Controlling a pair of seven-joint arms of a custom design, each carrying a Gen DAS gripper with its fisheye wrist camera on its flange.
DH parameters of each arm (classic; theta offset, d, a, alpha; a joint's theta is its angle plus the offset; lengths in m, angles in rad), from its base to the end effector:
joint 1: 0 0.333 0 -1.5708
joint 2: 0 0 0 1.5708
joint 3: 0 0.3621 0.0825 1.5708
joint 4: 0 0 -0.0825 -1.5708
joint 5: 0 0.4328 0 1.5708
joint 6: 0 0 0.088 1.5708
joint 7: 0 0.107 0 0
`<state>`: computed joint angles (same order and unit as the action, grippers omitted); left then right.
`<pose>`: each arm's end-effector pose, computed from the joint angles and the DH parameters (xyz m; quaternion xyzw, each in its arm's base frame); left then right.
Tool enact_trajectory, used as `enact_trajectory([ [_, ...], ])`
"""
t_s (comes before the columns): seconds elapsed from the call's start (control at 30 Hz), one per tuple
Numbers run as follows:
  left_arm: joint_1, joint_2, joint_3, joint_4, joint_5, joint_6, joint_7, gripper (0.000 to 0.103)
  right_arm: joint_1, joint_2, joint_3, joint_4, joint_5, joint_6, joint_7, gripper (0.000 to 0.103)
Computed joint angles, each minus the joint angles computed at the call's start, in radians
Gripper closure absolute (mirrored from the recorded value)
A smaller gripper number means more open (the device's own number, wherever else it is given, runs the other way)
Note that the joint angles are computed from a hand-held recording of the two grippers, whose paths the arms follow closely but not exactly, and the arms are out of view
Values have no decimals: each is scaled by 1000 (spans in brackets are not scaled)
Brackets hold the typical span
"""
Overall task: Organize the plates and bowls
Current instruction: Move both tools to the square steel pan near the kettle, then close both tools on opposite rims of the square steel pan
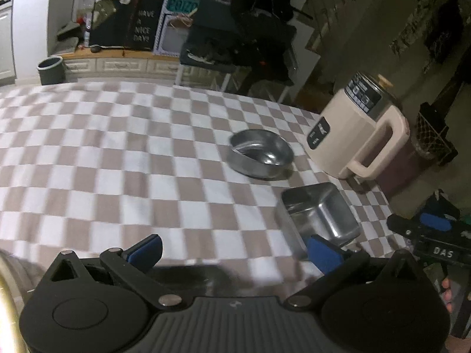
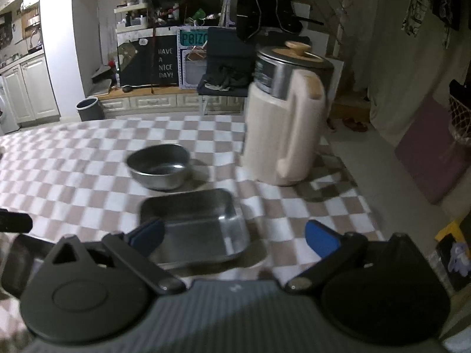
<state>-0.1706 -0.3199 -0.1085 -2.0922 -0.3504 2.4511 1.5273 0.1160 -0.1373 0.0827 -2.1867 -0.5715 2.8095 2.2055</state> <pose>0.5180 -0.1573 0.6677 -0.6446 0.6773 -0.3444 0.0846 0.5713 0.1438 0.5526 -0.6597 0.6350 -0.3043 0.2624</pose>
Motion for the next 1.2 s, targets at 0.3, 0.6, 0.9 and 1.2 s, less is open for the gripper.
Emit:
enact_trajectory([
  [0.3, -23, 145, -41, 76, -40, 76, -101, 5, 34, 152, -75, 78, 474, 74, -413, 32],
  [0.6, -22, 248, -60, 143, -97, -5, -117, 37, 39, 261, -53, 202, 717, -36, -763, 52],
  [0.9, -13, 300, -76, 189, -127, -60, -26, 72, 30, 276, -53, 208, 708, -74, -756, 94],
  [1.2, -10, 258, -74, 157, -151, -42, 18, 87, 56, 210, -53, 154, 695, -63, -734, 95],
])
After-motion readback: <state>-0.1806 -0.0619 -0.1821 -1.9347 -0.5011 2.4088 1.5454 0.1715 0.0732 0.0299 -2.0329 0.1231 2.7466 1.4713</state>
